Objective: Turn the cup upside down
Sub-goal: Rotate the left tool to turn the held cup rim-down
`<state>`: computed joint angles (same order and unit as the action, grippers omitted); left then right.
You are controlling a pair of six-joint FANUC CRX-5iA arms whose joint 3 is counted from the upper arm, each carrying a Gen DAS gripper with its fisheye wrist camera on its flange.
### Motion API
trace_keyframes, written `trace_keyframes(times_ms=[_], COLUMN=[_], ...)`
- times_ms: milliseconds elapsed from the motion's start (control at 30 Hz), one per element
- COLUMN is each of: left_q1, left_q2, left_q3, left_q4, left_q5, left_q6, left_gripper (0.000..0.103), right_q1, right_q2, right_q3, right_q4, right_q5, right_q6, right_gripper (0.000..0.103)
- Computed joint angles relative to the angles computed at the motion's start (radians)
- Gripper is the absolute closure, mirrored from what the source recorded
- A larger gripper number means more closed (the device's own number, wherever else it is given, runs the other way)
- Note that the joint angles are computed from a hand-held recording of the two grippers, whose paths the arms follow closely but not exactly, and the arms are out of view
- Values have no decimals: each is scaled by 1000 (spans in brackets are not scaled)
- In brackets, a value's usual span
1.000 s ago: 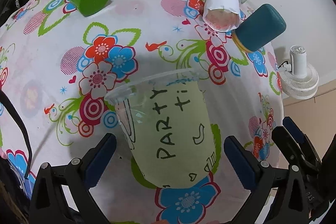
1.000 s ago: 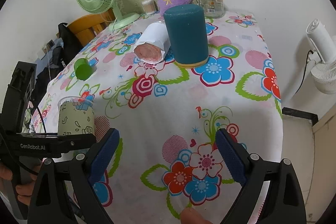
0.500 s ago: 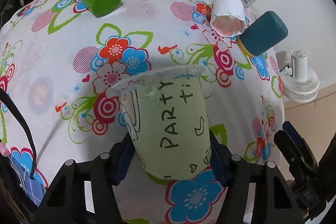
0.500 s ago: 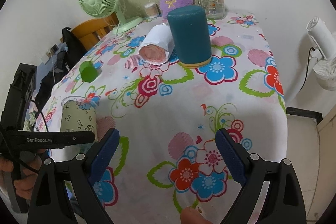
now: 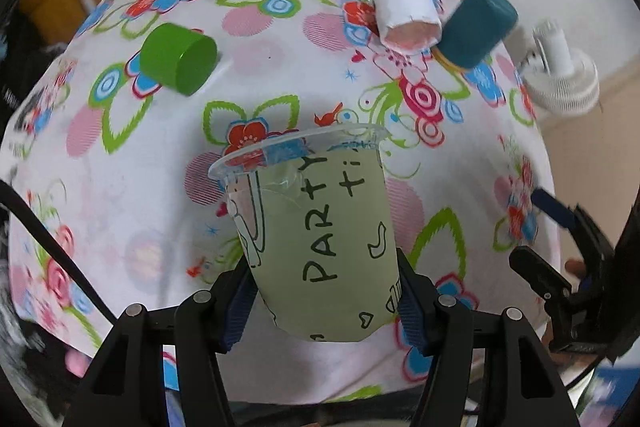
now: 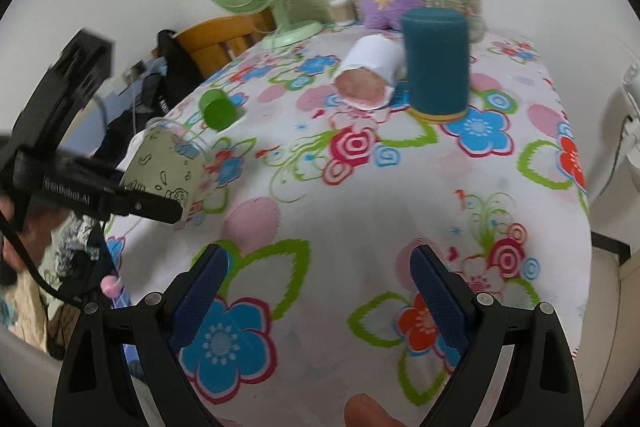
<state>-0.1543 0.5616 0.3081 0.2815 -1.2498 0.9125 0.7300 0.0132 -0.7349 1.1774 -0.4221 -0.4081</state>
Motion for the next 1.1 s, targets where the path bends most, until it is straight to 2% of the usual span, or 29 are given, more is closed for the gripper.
trace_keyframes(times_ms=[100,333,500,700,833,967,1100], left_q1=[-1,-31,-76,-117,-141,-185,-208], left_q2=[73,152,255,353,391,363,364], left_q3=[134,352,570,747,802,739,740], left_q4=[-40,-194,-355,-511,-607,-713,-780], left_q5=[-153,-363,-595,-787,-862,-827,-853], left_q6=[-24,-104,-182,-250,-295,-326,-355], left_gripper=[39,39,38,38,38,38,38], right_q1=[2,-6,-10,-29,-25,-40,-48], right_q2=[9,22,36,61,81,91,95], right_q3=[5,5,7,16,30,31,30], right_q4=[9,58,102,158,162,221,254], right_q5=[18,64,90,151,163,189,198], right_q6=[13,-6,-24,-42,-33,-80,-108], right_gripper=[9,9,9,9,9,9,9])
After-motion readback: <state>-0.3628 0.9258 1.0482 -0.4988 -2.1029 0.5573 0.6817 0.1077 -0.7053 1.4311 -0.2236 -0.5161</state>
